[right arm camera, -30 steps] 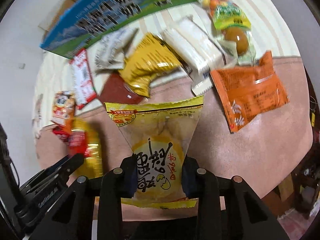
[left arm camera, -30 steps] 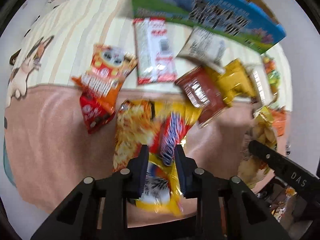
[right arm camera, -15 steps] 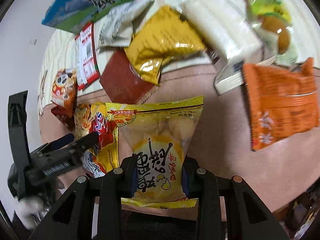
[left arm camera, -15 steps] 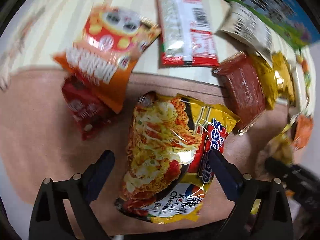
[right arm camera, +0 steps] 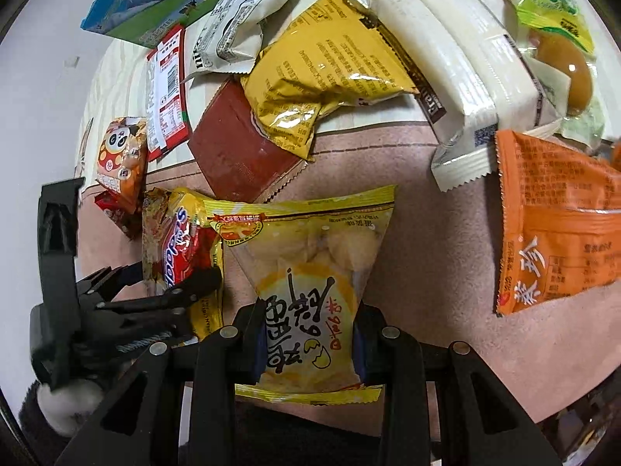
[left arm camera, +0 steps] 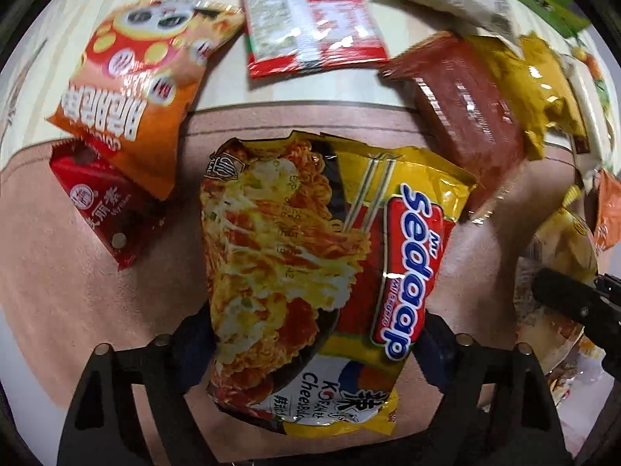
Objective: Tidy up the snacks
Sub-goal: 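Lift the noodle pack with the left gripper while the right carries the egg-snack bag into the box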
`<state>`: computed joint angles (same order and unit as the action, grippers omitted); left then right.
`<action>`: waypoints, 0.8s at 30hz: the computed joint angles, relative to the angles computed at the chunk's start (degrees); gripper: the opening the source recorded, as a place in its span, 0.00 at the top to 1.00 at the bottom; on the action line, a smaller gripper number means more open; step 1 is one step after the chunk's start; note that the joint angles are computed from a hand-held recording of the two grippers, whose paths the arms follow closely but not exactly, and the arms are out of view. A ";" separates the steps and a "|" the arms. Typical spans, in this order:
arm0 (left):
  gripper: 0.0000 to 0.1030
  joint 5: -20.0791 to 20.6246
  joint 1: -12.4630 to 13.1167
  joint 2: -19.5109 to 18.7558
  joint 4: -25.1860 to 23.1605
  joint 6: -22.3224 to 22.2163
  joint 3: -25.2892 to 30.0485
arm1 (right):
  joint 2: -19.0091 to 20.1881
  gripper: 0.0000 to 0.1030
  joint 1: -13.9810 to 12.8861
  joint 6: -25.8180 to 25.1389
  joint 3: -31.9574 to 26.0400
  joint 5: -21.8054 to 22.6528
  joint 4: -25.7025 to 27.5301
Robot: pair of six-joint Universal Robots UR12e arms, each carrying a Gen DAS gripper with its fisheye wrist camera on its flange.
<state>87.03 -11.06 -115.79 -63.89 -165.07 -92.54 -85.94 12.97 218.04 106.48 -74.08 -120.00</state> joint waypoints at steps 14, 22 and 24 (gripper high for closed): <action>0.17 -10.02 2.10 9.26 1.63 -2.73 0.09 | -5.26 0.65 -2.38 6.05 -1.57 -4.61 -2.39; 0.17 -17.69 1.60 4.89 -0.80 -7.58 14.99 | -3.67 0.65 -6.82 0.55 -10.46 -5.71 -5.90; 0.17 -17.80 0.91 3.07 -0.74 -8.82 18.03 | -1.25 0.65 -7.45 -1.08 -13.84 -6.86 -6.07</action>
<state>69.23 -10.15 -112.72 -64.63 -173.89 -74.51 -87.19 5.52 216.96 92.64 -80.94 -126.07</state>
